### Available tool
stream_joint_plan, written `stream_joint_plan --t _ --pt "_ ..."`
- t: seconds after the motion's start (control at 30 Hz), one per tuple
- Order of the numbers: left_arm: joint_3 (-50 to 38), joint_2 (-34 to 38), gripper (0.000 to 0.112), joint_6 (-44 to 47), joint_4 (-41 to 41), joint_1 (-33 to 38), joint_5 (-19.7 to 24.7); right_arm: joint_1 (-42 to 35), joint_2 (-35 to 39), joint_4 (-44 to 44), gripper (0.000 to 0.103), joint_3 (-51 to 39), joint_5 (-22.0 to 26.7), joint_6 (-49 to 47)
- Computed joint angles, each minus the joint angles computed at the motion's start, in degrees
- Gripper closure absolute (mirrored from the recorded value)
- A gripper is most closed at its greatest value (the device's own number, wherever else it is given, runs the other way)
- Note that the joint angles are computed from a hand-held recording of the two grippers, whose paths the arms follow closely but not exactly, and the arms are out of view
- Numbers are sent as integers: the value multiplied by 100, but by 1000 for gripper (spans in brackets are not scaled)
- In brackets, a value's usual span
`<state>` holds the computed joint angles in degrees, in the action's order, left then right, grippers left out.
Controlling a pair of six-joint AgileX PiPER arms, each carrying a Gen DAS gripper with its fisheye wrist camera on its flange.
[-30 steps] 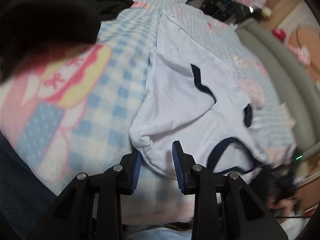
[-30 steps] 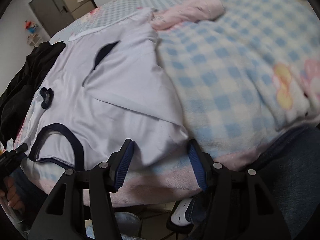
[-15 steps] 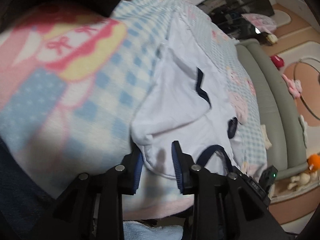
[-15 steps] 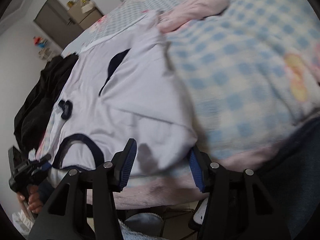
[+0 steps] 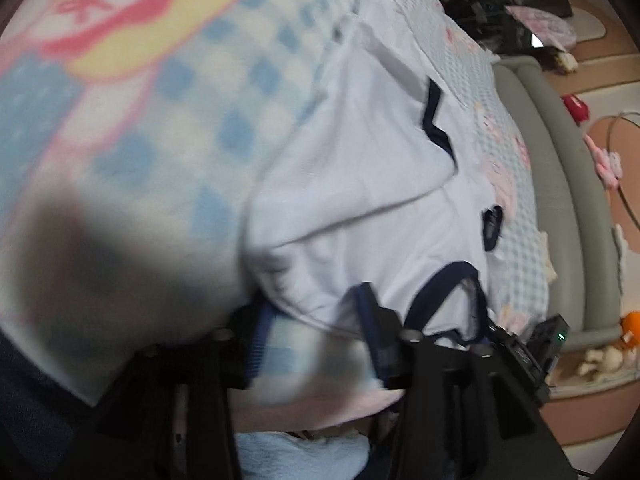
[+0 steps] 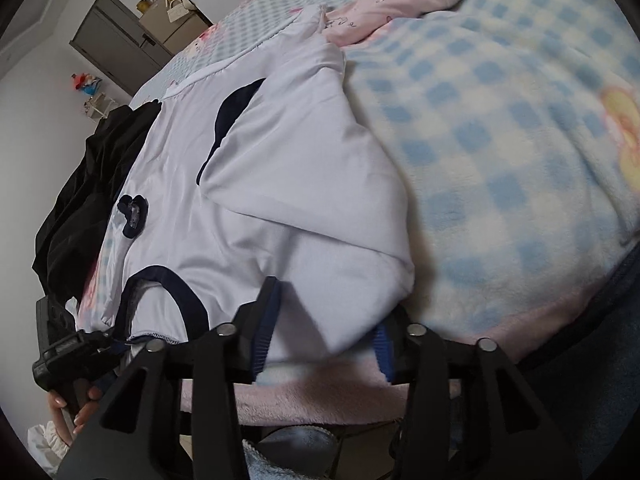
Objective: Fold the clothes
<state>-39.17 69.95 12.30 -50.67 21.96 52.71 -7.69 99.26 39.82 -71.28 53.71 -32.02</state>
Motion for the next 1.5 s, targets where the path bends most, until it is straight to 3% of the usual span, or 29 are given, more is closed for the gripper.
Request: stream_joint_plan --t 0.03,0.1,0.17,0.27,0.33,0.47,0.53,0.63,0.73,0.8,0.93,1.3,1.4,1.5 --pt "-5 -3 65 5 -58 103 50 25 -9 -17 61 6 -23 15" --pt "-5 -175 76 -65 -74 246 25 -133 -116 365 84 79 50 -257" --pt "7 -323 76 183 -223 257 -117 -328 -227 806 92 155 169 -562" --pt "-52 -157 76 181 -180 68 -360 -402 -175 1070 90 161 174 -616" --pt "-51 99 75 130 -132 -91 -510 -296 166 886 80 28 209 -410" --pt "-84 22 77 -204 161 -318 -754 -212 458 726 81 -193 299 -182" --pt "-244 3 87 -518 584 -342 -652 -210 301 681 97 -162 238 -270" --pt "-719 165 97 -1129 1363 -580 -387 -321 -23 956 99 -10 273 -458" --pt "-772 117 106 -1296 1603 -702 -503 -266 -130 1014 96 38 181 -412" --pt "-777 99 108 -1661 1892 -904 -597 -109 124 638 98 -123 227 -196" --pt "-940 -306 110 -2532 2926 -1276 -389 -239 -226 655 101 86 132 -425" --pt "-1084 -1315 110 -2022 2518 -504 370 -614 -1237 1092 102 204 466 -1043" --pt "-1113 -1437 110 -2738 2899 -1102 232 -774 -1435 1060 102 184 755 -1038" --pt "-1100 -1634 110 -2797 2867 -1100 479 -1025 -1586 992 102 162 1166 -1009"
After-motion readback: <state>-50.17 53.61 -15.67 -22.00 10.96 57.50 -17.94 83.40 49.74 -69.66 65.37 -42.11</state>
